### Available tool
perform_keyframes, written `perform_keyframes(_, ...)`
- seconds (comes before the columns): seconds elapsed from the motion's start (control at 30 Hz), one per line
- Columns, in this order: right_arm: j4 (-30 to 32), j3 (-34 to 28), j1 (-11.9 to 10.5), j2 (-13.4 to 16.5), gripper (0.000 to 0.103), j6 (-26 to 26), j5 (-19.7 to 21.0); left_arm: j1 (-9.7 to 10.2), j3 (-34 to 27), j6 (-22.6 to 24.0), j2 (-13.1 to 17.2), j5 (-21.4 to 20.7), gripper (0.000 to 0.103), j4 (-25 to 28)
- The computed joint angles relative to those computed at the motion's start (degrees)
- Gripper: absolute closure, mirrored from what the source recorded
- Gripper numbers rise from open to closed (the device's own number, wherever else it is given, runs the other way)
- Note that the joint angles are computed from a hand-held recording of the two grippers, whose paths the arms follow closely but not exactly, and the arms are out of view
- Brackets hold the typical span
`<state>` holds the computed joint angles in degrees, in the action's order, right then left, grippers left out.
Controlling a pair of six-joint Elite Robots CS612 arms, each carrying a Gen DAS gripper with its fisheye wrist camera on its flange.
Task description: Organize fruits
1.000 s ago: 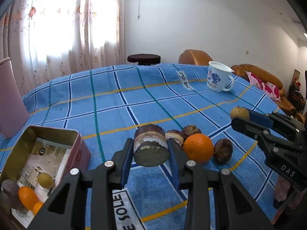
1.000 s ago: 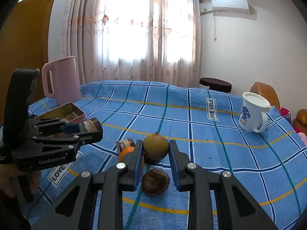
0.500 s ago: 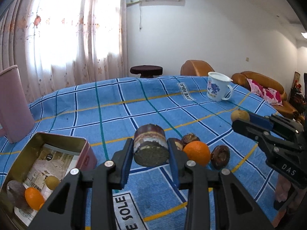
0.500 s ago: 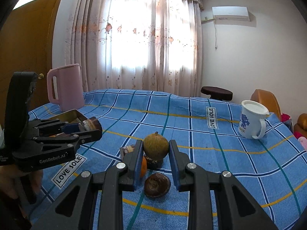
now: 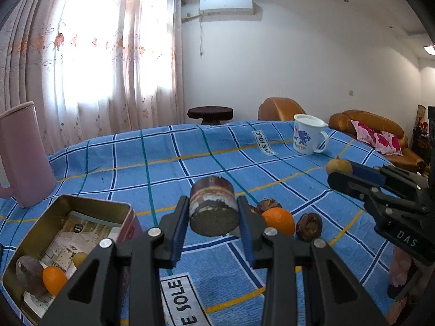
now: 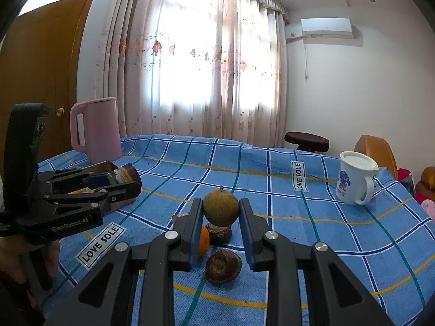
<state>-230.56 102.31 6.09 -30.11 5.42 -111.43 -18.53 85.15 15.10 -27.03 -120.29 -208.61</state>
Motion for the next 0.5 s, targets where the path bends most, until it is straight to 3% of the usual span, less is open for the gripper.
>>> perform_keyframes(0.5, -3.35, -0.84, 1.16, 0.86, 0.075, -4.27, -2.38, 0.41, 0.80, -2.02, 0.49, 0.11, 0.066, -6.02)
